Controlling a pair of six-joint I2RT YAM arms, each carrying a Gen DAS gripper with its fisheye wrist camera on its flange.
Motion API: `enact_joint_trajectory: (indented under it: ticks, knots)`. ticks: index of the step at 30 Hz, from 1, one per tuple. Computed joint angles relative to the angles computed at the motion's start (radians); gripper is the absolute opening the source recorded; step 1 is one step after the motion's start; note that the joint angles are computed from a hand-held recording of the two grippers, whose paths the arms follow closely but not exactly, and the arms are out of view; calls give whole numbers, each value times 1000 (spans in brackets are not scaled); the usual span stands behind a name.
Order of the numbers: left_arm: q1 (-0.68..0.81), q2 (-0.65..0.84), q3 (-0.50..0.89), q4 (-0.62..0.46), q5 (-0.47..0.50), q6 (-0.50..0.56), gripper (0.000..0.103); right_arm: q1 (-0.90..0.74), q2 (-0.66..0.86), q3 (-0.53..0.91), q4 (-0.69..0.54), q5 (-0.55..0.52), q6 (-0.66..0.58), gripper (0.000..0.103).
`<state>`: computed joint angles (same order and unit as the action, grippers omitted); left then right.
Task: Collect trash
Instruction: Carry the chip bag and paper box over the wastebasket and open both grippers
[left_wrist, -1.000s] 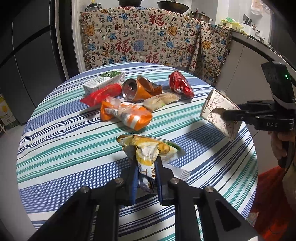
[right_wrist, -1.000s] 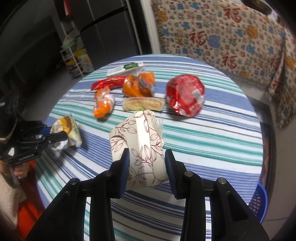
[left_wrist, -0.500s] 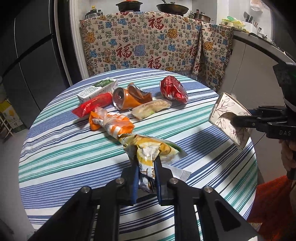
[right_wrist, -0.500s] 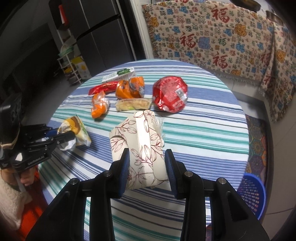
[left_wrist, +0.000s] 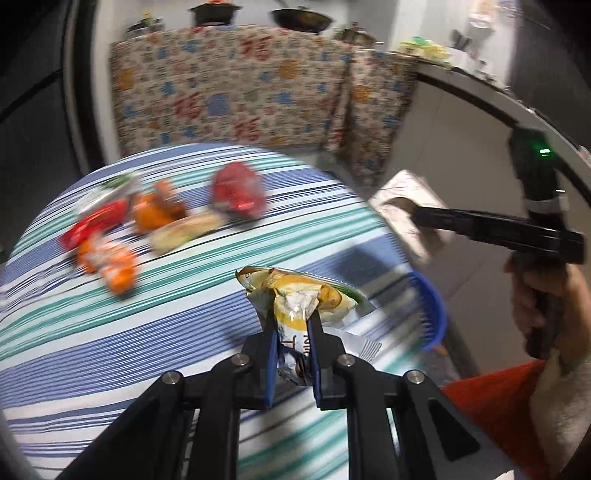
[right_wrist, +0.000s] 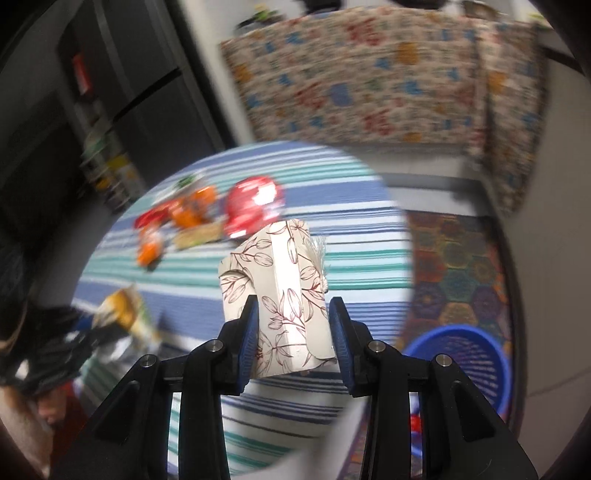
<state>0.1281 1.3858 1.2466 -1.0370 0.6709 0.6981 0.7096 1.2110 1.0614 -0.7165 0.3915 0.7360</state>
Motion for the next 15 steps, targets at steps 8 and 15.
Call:
enact_joint_trajectory:
  ticks: [8, 15]
  knots:
    - [-481, -88, -47, 137, -113, -345, 15, -243, -367, -181, -257, 28, 35, 39]
    - [-795, 61, -36, 316, -231, -549, 15, -666, -575, -298, -328, -159, -182, 39]
